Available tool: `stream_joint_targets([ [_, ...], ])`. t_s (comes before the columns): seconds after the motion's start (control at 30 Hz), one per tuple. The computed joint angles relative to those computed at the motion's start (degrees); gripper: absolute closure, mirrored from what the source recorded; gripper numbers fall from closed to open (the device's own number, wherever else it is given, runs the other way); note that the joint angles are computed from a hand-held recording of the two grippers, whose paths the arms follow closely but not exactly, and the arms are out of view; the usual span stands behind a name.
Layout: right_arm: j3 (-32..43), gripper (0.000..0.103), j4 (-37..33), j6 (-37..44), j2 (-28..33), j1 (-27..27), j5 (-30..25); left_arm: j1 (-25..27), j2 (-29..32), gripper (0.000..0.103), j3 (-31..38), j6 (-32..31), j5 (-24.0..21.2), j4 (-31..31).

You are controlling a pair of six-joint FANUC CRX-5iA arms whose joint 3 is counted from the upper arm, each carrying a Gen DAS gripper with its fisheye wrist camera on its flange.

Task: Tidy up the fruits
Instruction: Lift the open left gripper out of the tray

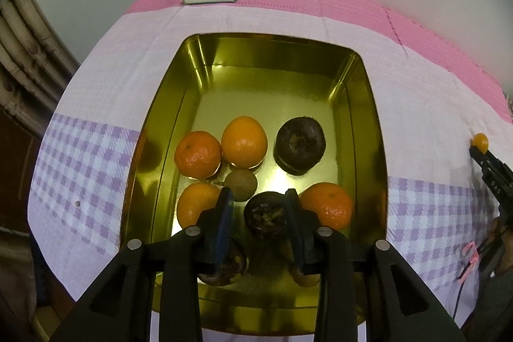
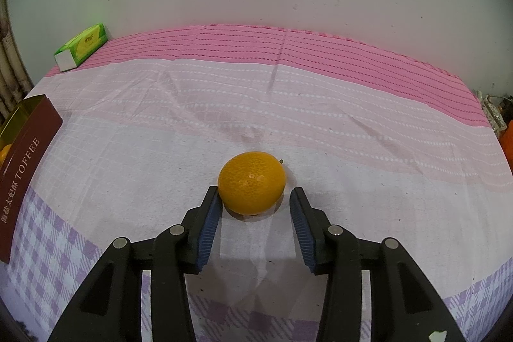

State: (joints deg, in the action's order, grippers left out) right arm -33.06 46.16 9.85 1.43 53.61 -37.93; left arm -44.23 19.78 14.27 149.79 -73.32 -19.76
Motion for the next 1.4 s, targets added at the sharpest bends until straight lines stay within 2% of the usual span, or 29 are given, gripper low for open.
stream_joint_targets([
  [0.3, 0.2, 0.060, 0.0, 0.1, 0.2, -0.1, -0.2, -1.4, -1.2, 0.058, 2.1, 0.6, -3.5, -3.4],
  [0.63, 0.1, 0.060, -0.1, 0.3, 0.1, -0.4, 0.1, -1.8, -3.8, 0.051, 0.6, 2.2, -5.9, -6.3],
  [1.13, 0.4, 0.059, -0.1, -1.1, 0.4, 0.0, -0.5, -1.4, -7.8, 0.045, -3.9, 3.9, -7.3, -7.8],
  [1.4, 2.3, 0.059, -3.1, 1.3, 0.9, 0.0, -1.4, -0.8, -9.1, 0.044, -6.2, 4.5, -6.6, -7.6],
])
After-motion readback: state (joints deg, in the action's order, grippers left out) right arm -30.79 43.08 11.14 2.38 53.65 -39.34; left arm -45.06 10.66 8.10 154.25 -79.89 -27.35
